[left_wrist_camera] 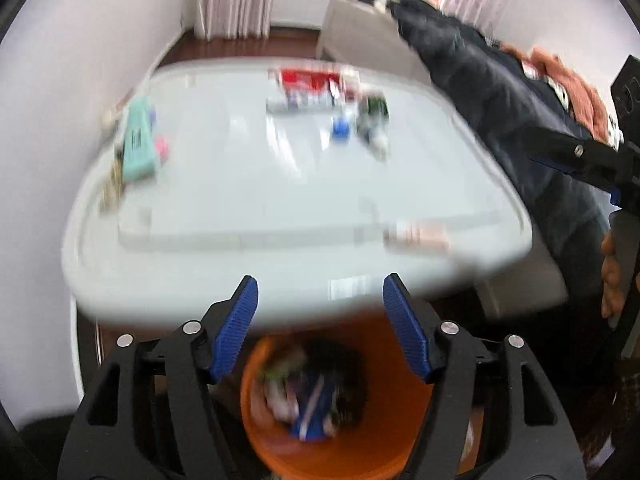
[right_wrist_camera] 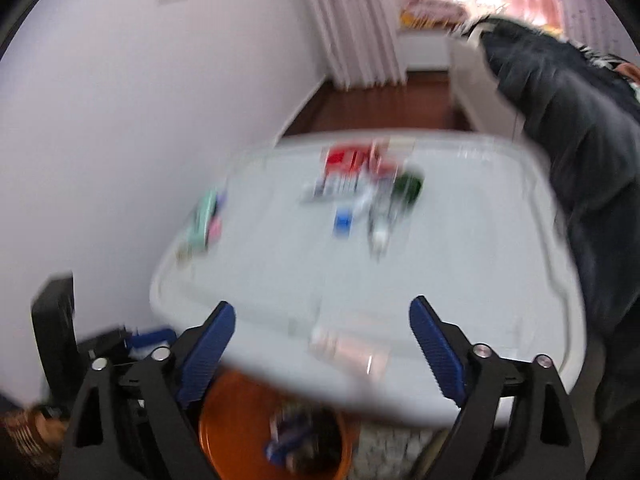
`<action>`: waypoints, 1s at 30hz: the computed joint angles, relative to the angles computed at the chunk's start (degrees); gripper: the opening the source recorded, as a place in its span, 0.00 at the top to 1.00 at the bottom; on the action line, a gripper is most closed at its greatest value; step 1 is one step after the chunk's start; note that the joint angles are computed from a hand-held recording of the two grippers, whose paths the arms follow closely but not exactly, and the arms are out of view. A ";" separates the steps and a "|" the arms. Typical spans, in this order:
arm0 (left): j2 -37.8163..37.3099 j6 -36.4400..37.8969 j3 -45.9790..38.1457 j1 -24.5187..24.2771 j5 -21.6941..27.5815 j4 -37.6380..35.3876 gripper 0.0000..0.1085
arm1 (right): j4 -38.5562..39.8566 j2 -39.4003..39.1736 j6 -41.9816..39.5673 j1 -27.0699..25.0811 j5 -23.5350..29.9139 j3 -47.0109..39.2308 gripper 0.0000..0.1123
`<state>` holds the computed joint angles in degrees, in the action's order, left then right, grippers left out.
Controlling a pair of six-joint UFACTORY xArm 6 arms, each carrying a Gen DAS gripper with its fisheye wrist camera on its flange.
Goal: Collect trash
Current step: 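Drop the ointment tube in the bucket with left tool while right drops blue packet, then grasp the red knit ornament with left tool while right grasps green bottle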
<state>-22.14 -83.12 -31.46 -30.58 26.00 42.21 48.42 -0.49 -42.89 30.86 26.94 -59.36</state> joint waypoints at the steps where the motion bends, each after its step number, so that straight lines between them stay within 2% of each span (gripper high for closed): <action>1: 1.32 -0.09 -1.85 1.17 0.04 1.44 0.38 | 1.11 1.81 -0.12 -0.26 -0.45 -2.74 0.19; 4: 7.52 2.28 -8.29 5.88 -2.37 3.75 0.37 | 1.37 6.11 1.75 -1.49 -2.69 -8.07 0.19; 7: 16.38 7.89 -16.52 11.11 -6.44 1.75 0.37 | 6.14 8.95 -1.09 -2.14 -5.24 -9.71 0.19; 9: 23.65 13.88 -23.60 13.85 -8.33 -3.98 0.34 | 6.02 9.82 -0.85 -3.42 -5.89 -9.51 0.19; 11: 30.75 19.71 -30.89 15.55 -8.89 -10.46 0.33 | -0.06 12.15 5.55 -4.32 -6.33 -10.68 0.19; 12: 36.12 23.55 -36.89 16.18 -8.12 -14.98 0.31 | -1.11 13.12 6.97 -5.02 -5.25 -11.68 0.19; 14: 42.15 27.91 -44.44 16.69 -5.20 -19.59 0.31 | -1.01 13.91 7.87 -5.75 -4.04 -12.65 0.19; 17: 52.95 28.66 -58.65 17.04 2.12 -19.65 0.31 | 0.19 14.46 7.79 -6.69 -2.23 -13.80 0.19; 21: 65.15 27.65 -76.14 16.73 14.06 -15.28 0.31 | -2.64 13.65 8.06 -6.17 -5.41 -12.64 0.19; 22: 66.67 26.90 -78.37 16.80 15.73 -14.38 0.31 | -3.01 13.52 7.75 -5.99 -5.87 -12.44 0.19; 23: 67.14 25.98 -78.71 17.01 15.71 -13.69 0.35 | -3.47 13.45 7.59 -5.93 -5.99 -12.33 0.19; 25: 66.82 26.99 -77.00 17.91 13.76 -16.29 0.90 | -4.24 13.35 7.24 -5.86 -6.43 -12.06 0.19; 27: 63.67 24.46 -71.24 18.65 9.84 -14.88 0.92 | -5.08 13.26 7.62 -5.94 -6.86 -11.84 0.19; 30: 56.48 18.12 -61.60 18.94 4.72 -6.17 0.92 | -3.72 13.48 7.63 -6.54 -6.27 -12.25 0.18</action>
